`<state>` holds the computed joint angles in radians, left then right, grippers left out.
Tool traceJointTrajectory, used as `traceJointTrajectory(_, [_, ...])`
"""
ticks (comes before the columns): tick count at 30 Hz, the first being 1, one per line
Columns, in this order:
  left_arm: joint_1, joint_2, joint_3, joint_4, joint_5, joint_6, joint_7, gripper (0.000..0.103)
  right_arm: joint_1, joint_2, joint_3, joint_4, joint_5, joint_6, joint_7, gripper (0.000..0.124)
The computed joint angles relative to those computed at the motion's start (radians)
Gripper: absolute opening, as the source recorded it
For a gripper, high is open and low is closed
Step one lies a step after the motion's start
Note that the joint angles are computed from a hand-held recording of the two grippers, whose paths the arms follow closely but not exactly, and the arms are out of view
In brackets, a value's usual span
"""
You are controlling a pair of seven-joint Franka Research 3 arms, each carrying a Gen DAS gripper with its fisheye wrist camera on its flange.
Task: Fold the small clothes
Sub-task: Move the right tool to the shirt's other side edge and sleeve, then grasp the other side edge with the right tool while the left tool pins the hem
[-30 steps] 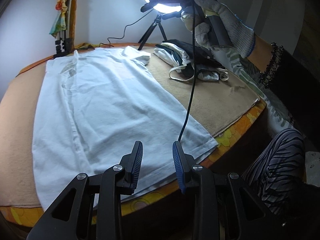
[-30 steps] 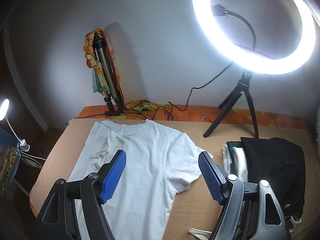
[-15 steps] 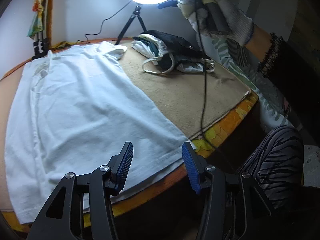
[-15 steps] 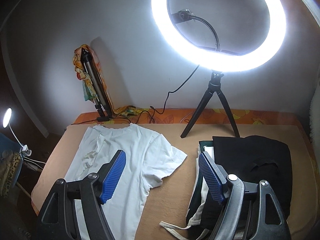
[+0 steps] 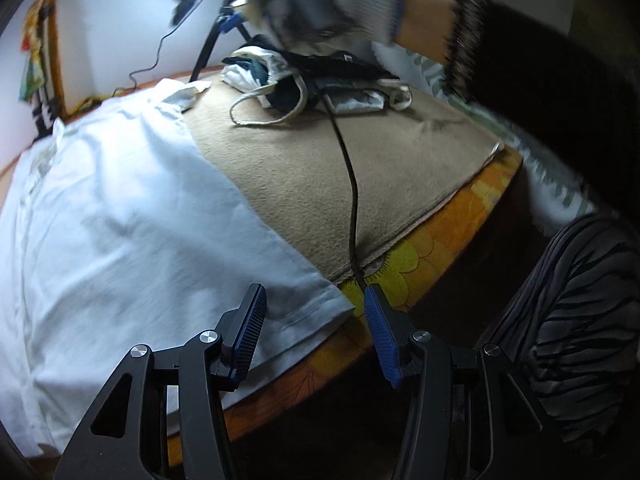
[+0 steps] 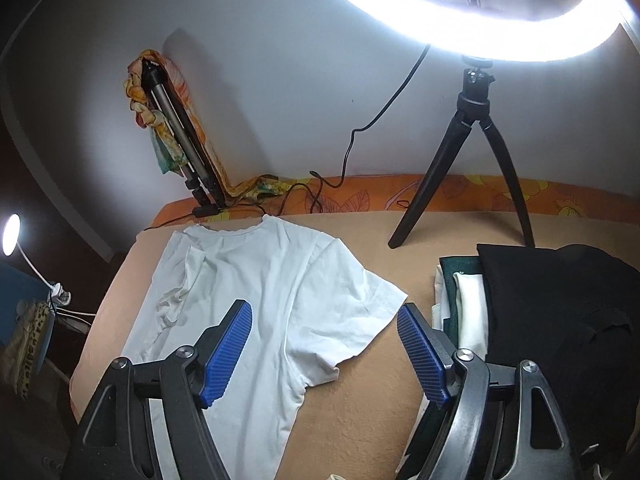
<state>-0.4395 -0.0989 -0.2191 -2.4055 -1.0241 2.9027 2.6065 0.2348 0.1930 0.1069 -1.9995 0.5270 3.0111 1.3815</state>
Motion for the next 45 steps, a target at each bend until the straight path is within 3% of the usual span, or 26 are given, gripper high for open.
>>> traceJointTrajectory(4, [-0.012, 0.017, -0.019, -0.011, 0.062, 0.082, -0.015, 0.05, -0.012, 0.064, 0.014, 0.068, 0.01, -0.035, -0.034, 0.078])
traceJointTrajectory(7, [-0.021, 0.021, -0.01, -0.007, 0.04, 0.087, 0.008, 0.048, 0.003, 0.106, -0.002, 0.112, -0.027, -0.06, -0.01, 0.078])
traceJointTrajectory(10, [-0.023, 0.03, -0.003, 0.006, -0.026, 0.09, 0.047, 0.035, 0.034, 0.146, -0.036, 0.157, -0.095, -0.087, 0.042, 0.078])
traceJointTrajectory(12, [-0.015, 0.034, 0.004, 0.023, -0.112, 0.058, 0.108, 0.019, 0.053, 0.173, -0.059, 0.19, -0.144, -0.109, 0.088, 0.078])
traceJointTrajectory(16, [0.016, 0.039, -0.007, 0.044, -0.209, 0.007, 0.168, 0.009, 0.113, 0.231, -0.146, 0.262, -0.279, -0.171, 0.249, 0.078])
traceJointTrajectory(20, [0.042, 0.03, -0.013, 0.048, -0.286, -0.03, 0.181, 0.008, 0.108, 0.277, -0.162, 0.322, -0.35, -0.222, 0.345, 0.078])
traceJointTrajectory(28, [0.075, -0.002, -0.008, 0.04, -0.403, -0.039, 0.186, 0.007, 0.083, 0.355, -0.148, 0.429, -0.401, -0.337, 0.403, 0.078])
traceJointTrajectory(35, [0.084, -0.004, -0.009, 0.038, -0.417, -0.061, 0.181, 0.007, 0.095, 0.372, -0.153, 0.455, -0.459, -0.359, 0.434, 0.078])
traceJointTrajectory(41, [0.09, -0.006, -0.01, 0.039, -0.453, -0.071, 0.208, 0.006, 0.096, 0.38, -0.146, 0.48, -0.479, -0.384, 0.401, 0.057])
traceJointTrajectory(43, [0.093, -0.01, -0.009, 0.037, -0.473, -0.074, 0.221, 0.006, 0.097, 0.379, -0.146, 0.481, -0.48, -0.385, 0.404, 0.034])
traceJointTrajectory(45, [0.097, -0.014, -0.007, 0.036, -0.491, -0.078, 0.233, 0.006, 0.1, 0.382, -0.152, 0.491, -0.483, -0.398, 0.418, 0.024])
